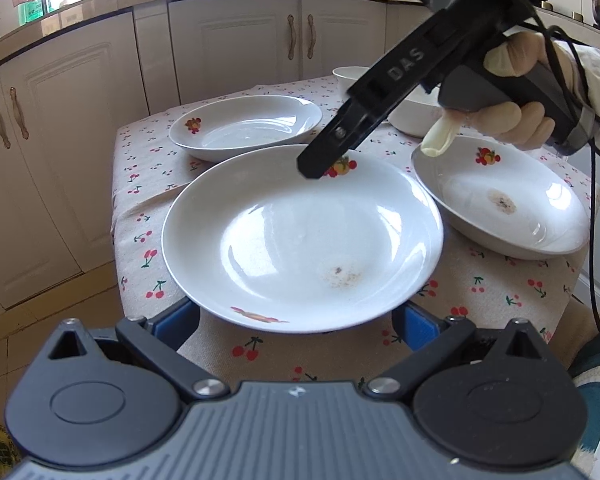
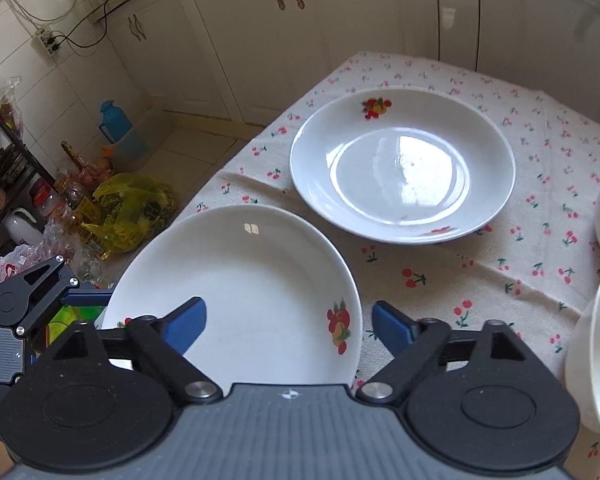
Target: Organize plates and bowls
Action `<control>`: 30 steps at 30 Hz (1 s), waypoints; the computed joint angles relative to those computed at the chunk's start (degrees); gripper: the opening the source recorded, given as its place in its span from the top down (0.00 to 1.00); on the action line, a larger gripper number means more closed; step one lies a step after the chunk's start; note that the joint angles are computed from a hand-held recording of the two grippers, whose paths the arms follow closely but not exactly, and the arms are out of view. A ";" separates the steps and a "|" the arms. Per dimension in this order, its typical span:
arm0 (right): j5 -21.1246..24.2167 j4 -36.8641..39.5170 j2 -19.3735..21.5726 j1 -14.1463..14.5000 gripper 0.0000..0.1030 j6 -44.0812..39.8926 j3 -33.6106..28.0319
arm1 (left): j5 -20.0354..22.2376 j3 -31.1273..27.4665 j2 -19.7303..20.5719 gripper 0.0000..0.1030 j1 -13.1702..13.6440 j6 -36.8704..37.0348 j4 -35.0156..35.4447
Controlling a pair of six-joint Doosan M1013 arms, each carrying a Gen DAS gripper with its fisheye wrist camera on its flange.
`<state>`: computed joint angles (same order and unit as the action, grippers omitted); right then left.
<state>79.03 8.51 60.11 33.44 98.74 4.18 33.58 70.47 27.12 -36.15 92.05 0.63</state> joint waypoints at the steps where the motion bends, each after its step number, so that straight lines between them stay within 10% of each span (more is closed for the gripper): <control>1: -2.74 -0.62 -2.56 0.13 0.04 -0.35 4.80 | -0.21 0.27 -0.23 0.02 -0.09 -0.90 0.67; 18: -31.14 -17.41 -28.60 3.04 0.00 6.28 50.62 | -1.86 3.54 -4.39 0.01 -3.83 -15.15 8.83; 30: -39.51 -25.86 -39.48 3.88 0.00 17.44 70.61 | -1.54 0.40 -2.34 0.01 -6.30 -12.53 5.22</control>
